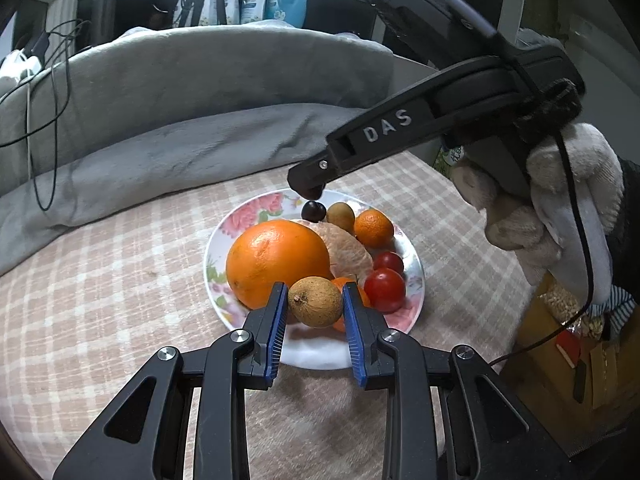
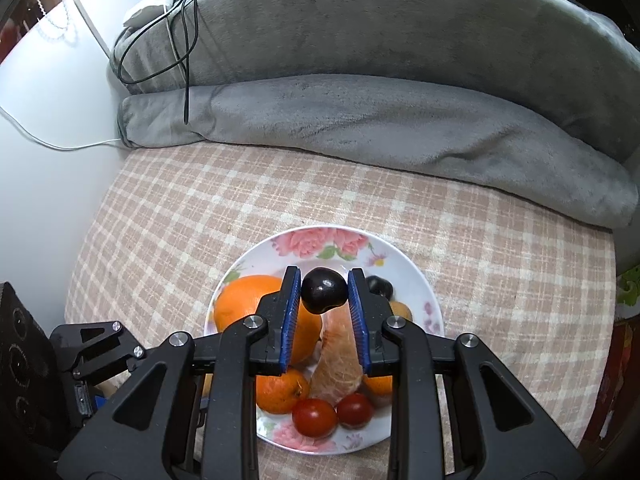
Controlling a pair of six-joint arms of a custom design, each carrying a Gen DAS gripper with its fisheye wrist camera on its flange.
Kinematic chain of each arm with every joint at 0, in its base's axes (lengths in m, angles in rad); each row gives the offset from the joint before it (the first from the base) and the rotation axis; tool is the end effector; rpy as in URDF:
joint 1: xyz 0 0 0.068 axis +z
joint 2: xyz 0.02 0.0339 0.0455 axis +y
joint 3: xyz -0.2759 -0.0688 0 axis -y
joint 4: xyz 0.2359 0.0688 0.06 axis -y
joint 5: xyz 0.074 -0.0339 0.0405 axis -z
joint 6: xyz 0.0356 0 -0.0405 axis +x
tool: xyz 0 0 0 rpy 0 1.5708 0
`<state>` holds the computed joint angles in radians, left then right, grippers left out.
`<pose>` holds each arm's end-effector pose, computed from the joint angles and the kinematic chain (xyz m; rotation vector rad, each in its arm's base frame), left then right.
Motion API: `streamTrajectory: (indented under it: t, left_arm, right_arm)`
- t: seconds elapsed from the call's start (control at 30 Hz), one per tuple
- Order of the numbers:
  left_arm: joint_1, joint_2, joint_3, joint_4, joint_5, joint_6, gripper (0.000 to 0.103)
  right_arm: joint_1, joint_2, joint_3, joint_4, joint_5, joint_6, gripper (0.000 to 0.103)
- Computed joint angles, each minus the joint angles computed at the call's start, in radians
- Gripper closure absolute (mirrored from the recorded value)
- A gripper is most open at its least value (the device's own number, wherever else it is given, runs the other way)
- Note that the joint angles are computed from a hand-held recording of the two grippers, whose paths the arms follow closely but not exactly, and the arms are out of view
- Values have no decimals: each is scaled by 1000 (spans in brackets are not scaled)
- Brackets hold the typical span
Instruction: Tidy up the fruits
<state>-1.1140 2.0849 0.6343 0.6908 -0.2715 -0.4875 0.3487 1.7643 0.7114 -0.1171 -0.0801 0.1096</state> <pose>0.1506 -0.2848 0.0521 0.5919 2.2738 -0.4998 0.2666 0.0999 0.1082 -0.3515 2.7374 0.2350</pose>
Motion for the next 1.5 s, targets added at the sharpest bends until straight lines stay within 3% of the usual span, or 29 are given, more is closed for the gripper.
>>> streamTrajectory:
  t: [0.03, 0.1, 0.3, 0.5, 0.6, 0.7, 0.83, 1.03, 1.27, 1.5]
  left_arm:
    - [1, 2, 2, -3, -4, -4, 68]
    - [2, 3, -1, 3, -2, -10, 65]
    - [-9, -17, -19, 0, -22, -25, 65]
    - [-33, -49, -44, -13, -59, -48, 47]
    - [-55, -68, -56, -24, -94, -68, 39]
    - [-75, -97, -72, -42, -125, -89, 31]
    - [-94, -145, -91, -78, -167, -115, 28]
    - [-115, -189, -86, -153, -209, -151, 26]
    - [-146, -224, -83, -215, -265, -190, 26]
    - [-185, -248, -70, -281, -318, -225, 23]
  right_arm:
    - [-1, -9, -11, 8, -1, 1, 60]
    - [-2, -41, -45, 33, 0, 7, 48]
    - [11, -175, -156, 87, 22, 28, 48]
    - [72, -368, -303, 134, 105, 68, 47]
    - [101, -466, -361, 134, 158, 88, 35]
    - [114, -575, -407, 104, 185, 117, 33]
    - [141, -720, -448, 44, 245, 158, 20]
    - [217, -865, -453, -66, 367, 215, 19]
    - [350, -944, -432, -185, 527, 289, 18]
    - [533, -992, -414, -314, 717, 411, 10]
